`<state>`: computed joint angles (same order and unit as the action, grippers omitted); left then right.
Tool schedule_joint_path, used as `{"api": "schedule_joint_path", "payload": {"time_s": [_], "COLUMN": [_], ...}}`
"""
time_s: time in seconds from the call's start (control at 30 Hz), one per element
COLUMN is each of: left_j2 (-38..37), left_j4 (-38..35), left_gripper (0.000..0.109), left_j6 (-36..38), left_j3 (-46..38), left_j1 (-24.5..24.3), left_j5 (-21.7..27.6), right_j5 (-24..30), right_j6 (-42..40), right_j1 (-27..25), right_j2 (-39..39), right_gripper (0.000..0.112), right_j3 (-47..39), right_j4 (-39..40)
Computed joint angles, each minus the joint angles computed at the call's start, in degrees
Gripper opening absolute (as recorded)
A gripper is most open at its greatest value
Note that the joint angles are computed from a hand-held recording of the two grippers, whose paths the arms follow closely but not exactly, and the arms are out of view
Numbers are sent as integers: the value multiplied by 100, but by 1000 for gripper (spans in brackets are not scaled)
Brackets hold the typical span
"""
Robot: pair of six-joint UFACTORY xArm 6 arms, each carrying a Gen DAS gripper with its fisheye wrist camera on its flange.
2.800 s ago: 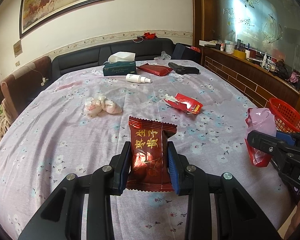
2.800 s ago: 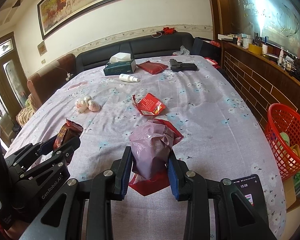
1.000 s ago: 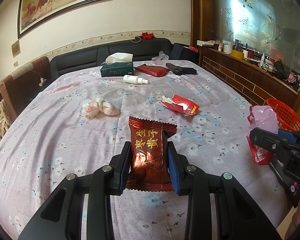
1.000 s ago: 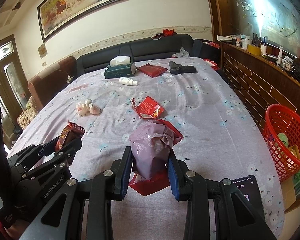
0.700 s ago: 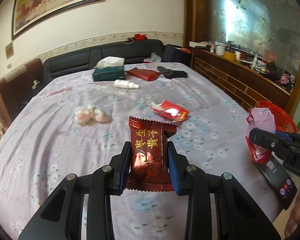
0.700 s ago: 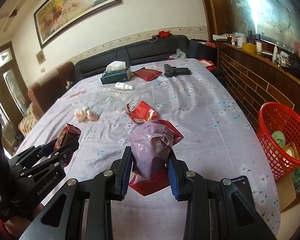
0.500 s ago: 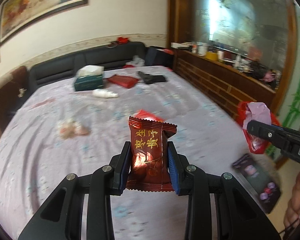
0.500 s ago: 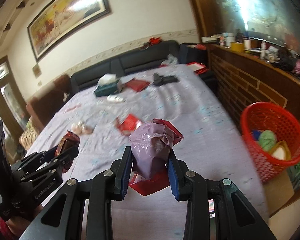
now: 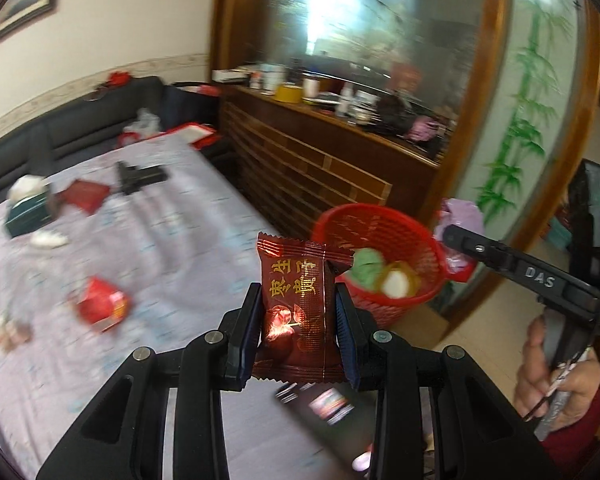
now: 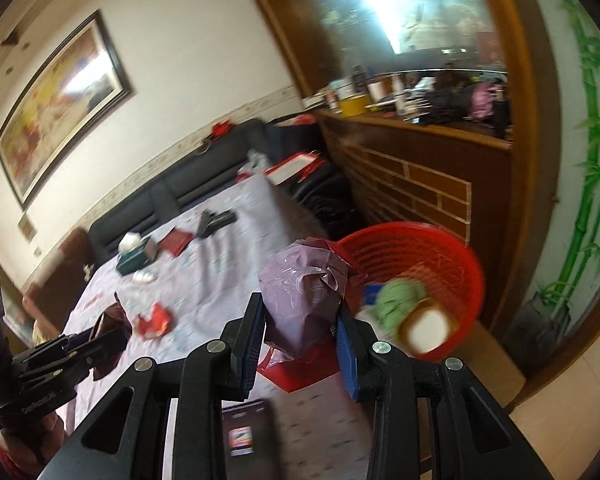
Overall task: Collect trash
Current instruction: 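Carry both items to the red wastebasket and open both tools to drop them, then return both tools to the items on the bed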
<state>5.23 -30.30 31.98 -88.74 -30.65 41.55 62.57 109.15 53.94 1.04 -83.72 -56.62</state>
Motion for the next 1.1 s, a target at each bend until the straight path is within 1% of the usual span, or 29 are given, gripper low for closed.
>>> {"api": "schedule_joint_path", "payload": {"time_s": [0.1, 0.2, 0.27, 0.33, 0.37, 0.4, 0.43, 0.5, 0.53, 0.6, 0.7, 0.8, 0.87, 0.9, 0.97, 1.03, 1.1], "left_j2": [449, 1075, 1649, 1993, 2299, 2439, 2701, 2921, 2986, 2851, 2615, 2148, 1862, 1686, 1297, 983, 751], "left_j4": [209, 323, 433, 463, 555, 569, 611, 720, 753, 755, 666, 600, 564, 568, 543, 466, 434], "left_gripper": [33, 33, 33, 33, 33, 33, 34, 46, 56, 56, 56, 57, 57, 58, 59, 60, 60], "left_j6": [-158, -365, -579, -720, -868, -906, -953, -1042, -1087, -1094, -978, -866, -789, -742, -651, -593, -560], "left_j3": [-562, -1339, -2067, -2492, -2884, -3057, -3405, -3690, -3774, -3537, -3231, -2588, -2203, -1952, -1416, -1000, -706], "left_j1": [-358, -591, -699, -775, -811, -833, -856, -880, -882, -855, -791, -682, -596, -552, -410, -245, -58], "left_j5": [68, 324, 606, 739, 861, 924, 1066, 1169, 1204, 1014, 911, 708, 621, 543, 410, 291, 271], "right_j5": [-143, -377, -494, -687, -824, -998, -1221, -1409, -1489, -1525, -1215, -1143, -885, -856, -913, -842, -891], "right_j6": [168, 326, 407, 476, 497, 456, 349, 282, 240, 343, 417, 539, 415, 383, 278, 159, -33], "right_j1": [-170, -414, -558, -757, -879, -1003, -1146, -1326, -1399, -1412, -1236, -1042, -816, -746, -604, -440, -357], "right_j2": [-421, -742, -894, -1049, -1116, -1144, -1158, -1177, -1169, -1210, -1210, -1193, -1020, -953, -769, -469, -166], "right_gripper": [36, 36, 37, 38, 38, 39, 40, 45, 49, 50, 50, 50, 50, 50, 50, 52, 53], "right_j3": [496, 922, 1125, 1356, 1469, 1545, 1611, 1712, 1734, 1792, 1720, 1645, 1378, 1289, 1058, 671, 293], "right_j4": [-14, -9, 0, 34, 74, 121, 187, 236, 326, 313, 183, 54, 81, 74, 68, 49, 88]}}
